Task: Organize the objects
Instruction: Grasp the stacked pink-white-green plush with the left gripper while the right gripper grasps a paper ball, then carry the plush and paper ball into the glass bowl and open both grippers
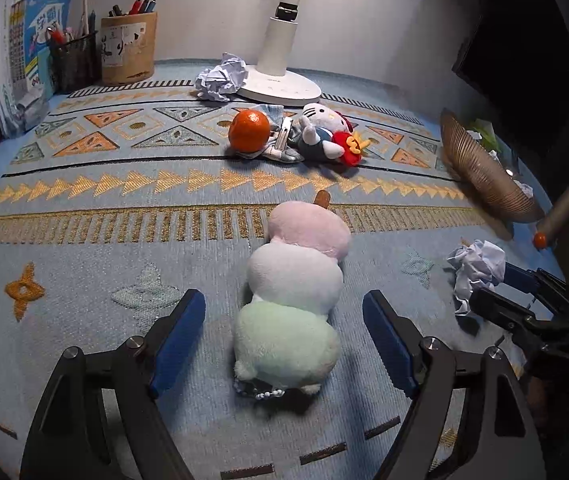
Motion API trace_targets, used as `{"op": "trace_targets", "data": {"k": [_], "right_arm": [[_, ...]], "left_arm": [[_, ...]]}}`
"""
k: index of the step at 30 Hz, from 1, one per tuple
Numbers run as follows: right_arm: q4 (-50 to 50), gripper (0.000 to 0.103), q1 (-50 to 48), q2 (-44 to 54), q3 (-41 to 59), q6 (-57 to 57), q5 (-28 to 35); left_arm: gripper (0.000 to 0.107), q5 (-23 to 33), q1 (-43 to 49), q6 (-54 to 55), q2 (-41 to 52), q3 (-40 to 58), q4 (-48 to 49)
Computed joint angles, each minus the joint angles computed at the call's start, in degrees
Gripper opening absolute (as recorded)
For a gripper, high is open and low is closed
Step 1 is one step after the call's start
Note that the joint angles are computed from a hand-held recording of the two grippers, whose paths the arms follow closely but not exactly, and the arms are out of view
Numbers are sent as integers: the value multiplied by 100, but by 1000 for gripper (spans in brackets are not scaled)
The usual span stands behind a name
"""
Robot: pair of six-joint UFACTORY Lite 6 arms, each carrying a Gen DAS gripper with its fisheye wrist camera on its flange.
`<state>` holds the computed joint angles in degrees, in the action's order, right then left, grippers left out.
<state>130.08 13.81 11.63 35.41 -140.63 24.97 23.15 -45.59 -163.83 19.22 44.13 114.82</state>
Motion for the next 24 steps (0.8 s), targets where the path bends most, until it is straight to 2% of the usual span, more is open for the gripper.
{"op": "trace_targets", "data": {"k": [3, 6, 7, 9, 10, 12, 14, 16, 17, 19, 20, 24], "right_arm": [[-903, 75, -360, 292, 215, 1033, 314], [-906, 75, -401, 380, 264, 1118, 283], [-945, 75, -421, 373, 237, 1140, 305], [-998, 75, -430, 394, 217, 1191, 338], [-988, 75, -439, 403, 203, 1172, 358], [-782, 75, -444, 365, 123, 1020, 407], [-774, 75, -547, 410, 133, 1056, 541], [-974, 69, -630, 511, 217, 1291, 674], [-1074, 63, -632, 592, 275, 1418, 714], [-615, 57, -473, 550, 200, 1084, 619], [-515, 45, -422, 523, 168, 991, 613], [-288, 44, -427, 38, -171, 681, 737]], "left_arm": [[80, -146, 25, 1132, 403, 495, -902], [78, 19, -144, 1948, 674, 823, -1536], [74, 83, -190, 2077, 724, 883, -1637], [46, 237, -277, 2415, 820, 1015, -1908], [47, 310, -309, 2595, 859, 1075, -2079], [45, 212, -249, 2254, 773, 971, -1784], [44, 59, -164, 1450, 623, 780, -1091], [44, -37, -124, 781, 525, 672, -489], [44, -67, -129, 655, 511, 674, -370], [44, -81, -214, 804, 562, 799, -544], [44, -68, -260, 855, 580, 850, -598], [44, -42, -416, 1128, 507, 1019, -803]]}}
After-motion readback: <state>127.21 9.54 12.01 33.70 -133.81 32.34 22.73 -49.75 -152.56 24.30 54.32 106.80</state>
